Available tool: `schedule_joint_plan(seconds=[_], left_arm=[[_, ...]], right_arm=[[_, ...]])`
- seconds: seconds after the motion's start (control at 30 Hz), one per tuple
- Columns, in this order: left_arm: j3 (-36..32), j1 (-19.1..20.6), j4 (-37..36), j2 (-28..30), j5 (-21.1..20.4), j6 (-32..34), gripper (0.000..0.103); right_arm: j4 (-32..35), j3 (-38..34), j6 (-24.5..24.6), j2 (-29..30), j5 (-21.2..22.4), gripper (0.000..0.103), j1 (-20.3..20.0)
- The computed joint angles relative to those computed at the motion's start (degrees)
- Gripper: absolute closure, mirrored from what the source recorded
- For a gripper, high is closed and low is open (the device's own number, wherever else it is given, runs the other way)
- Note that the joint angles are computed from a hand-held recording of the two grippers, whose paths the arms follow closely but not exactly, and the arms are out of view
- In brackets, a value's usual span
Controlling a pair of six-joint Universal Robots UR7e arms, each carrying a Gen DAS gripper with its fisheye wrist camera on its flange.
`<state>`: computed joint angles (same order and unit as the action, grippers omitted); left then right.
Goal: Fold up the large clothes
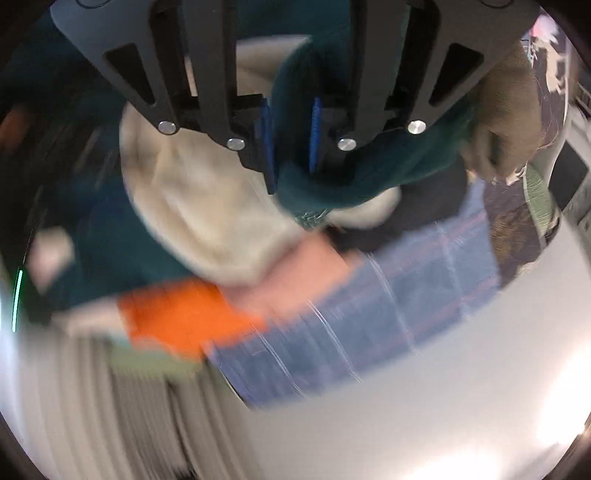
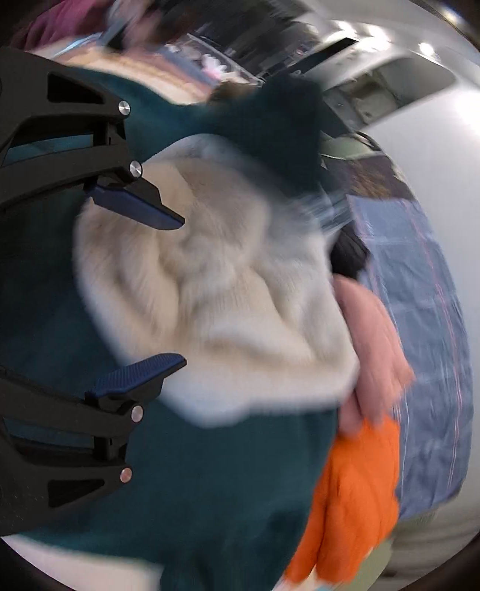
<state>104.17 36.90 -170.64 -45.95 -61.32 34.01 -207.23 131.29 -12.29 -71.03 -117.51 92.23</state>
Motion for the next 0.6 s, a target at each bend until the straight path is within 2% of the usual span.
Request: schedule_joint_plan(seconds=[0.13, 0.2, 0.27, 0.33, 0.47, 0.6], left_arm=[[6.36, 0.20, -1.91, -1.88, -0.45, 3.36, 0.064], [8.73, 0.31, -2.94, -3.87, -0.40, 2.69, 0.054], [10.42, 0.80, -2.97, -6.34, -0.54, 0.78, 0.049], [11.46, 1.17, -2.83, -8.99, 0.70, -1.24, 0.049], [11.67, 3.15, -5.22, -10.79, 5.89, -4.74, 0.049], [7.44, 7.50, -1.33, -8.97, 10.07, -14.30, 0.067]], right_arm=[[-1.18, 1.83, -2.28, -4.50, -2.83, 0.031, -0.45], [-1.30, 1.02, -3.47, -4.09, -4.53, 0.031, 0.25], [-1.98, 0.02, -6.13, -2.46, -4.61, 0.031, 1.76], [-4.09, -1.34, -11.02, 0.57, -5.39, 0.031, 4.14], [-9.50, -6.93, -26.42, 10.89, -9.44, 0.031, 10.75], [-9.81, -13.37, -37.20, 19.73, -11.24, 0.031, 15.09]])
